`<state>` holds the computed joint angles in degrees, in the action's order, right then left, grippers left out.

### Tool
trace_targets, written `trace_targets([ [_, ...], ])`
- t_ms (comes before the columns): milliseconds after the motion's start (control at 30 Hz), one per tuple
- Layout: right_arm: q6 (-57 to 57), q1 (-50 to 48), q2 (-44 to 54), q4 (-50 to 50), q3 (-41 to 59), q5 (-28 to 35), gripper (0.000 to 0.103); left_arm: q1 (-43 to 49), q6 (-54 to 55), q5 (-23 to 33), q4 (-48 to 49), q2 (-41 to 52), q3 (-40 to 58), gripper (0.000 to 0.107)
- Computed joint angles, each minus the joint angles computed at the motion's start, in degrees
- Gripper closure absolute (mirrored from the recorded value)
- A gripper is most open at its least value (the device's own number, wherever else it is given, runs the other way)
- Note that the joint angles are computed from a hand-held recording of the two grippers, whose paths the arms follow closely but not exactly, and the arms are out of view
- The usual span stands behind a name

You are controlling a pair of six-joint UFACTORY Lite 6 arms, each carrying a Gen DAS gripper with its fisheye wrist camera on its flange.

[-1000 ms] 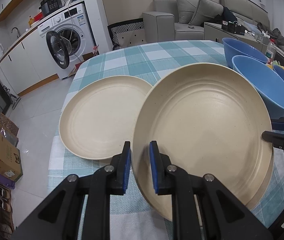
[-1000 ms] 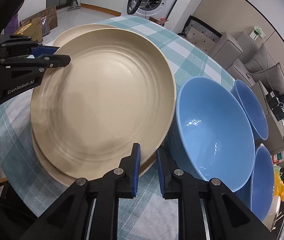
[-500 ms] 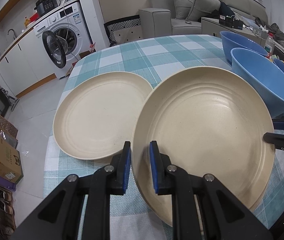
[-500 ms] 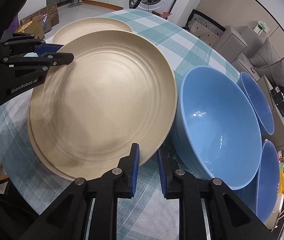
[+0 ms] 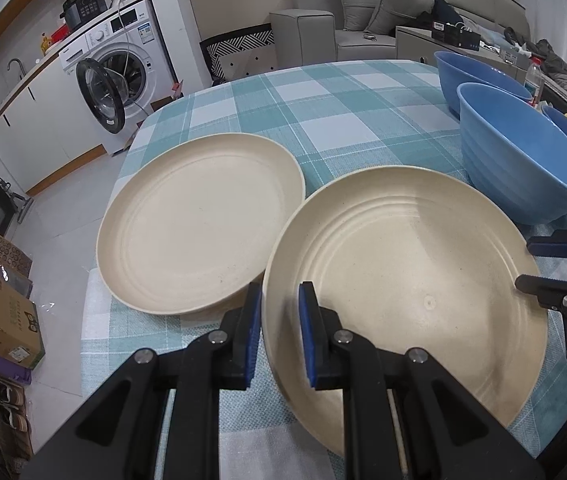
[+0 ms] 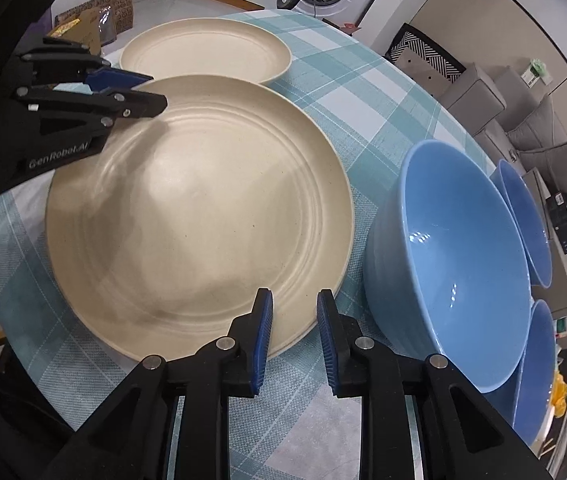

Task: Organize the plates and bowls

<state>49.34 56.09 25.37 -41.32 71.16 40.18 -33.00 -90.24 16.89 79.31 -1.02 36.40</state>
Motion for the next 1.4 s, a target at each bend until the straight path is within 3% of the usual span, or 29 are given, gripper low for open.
trace_targets([
  [133, -0.9, -0.3, -0.9, 0.7, -0.3, -1.0, 0.081, -1.5, -0.3, 2.3, 0.6, 0.9, 0.4, 0.089],
  [367, -2.9, -0.7, -4.9, 2.7, -1.6, -5.0, 0.068, 0.1, 0.3, -0.5, 0.1, -4.8, -2.3, 0.083],
  [433, -5.7, -1.6, -7.6, 5.7, -2.9, -8.4, 0.059, 0.6, 0.0, -1.1, 0.3, -8.6, -4.2, 0.059],
  [467, -6.3, -1.9, -8.4, 6.7, -3.1, -9.3, 0.054, 0.7, -0.4, -1.1, 0.6, -10.8, -5.2, 0.055],
  [533, -6.2, -2.6, -10.2, 7.3, -3.3, -10.8, 0.050, 1.2, 3.1, -1.2, -2.9, -14.8, -6.4, 0.055],
  [700, -4.4, -4.0, -13.5, 6.8, -2.6, -13.1, 0.024, 1.9, 11.3, 0.9, -10.9, -20.9, -7.3, 0.054],
  [800, -1.4, -4.0, -14.6, 3.9, -1.7, -13.4, 0.017, 3.3, 15.1, 0.6, -14.9, -24.7, -8.1, 0.048],
  [867, -1.0, -4.5, -15.0, 3.9, -0.8, -13.7, 0.013, 4.8, 17.9, -0.1, -17.9, -26.8, -8.6, 0.034],
  [900, -1.5, -4.9, -15.2, 4.5, -0.5, -13.9, 0.008, 5.1, 17.6, 0.0, -18.0, -27.6, -8.7, 0.015],
  [967, -1.3, -5.4, -15.7, 4.9, -0.1, -14.4, 0.005, 5.5, 13.1, 1.0, -14.6, -30.0, -9.7, 0.005],
  [1133, -1.2, -6.8, -15.3, 5.7, 2.6, -14.9, 0.002, 10.1, 21.8, -1.3, -23.8, -31.7, -9.6, 0.004],
  [1400, -6.7, -9.0, -13.4, 11.4, 9.2, -14.1, 0.001, 15.3, 26.0, -1.7, -27.8, -32.1, -9.2, 0.004],
])
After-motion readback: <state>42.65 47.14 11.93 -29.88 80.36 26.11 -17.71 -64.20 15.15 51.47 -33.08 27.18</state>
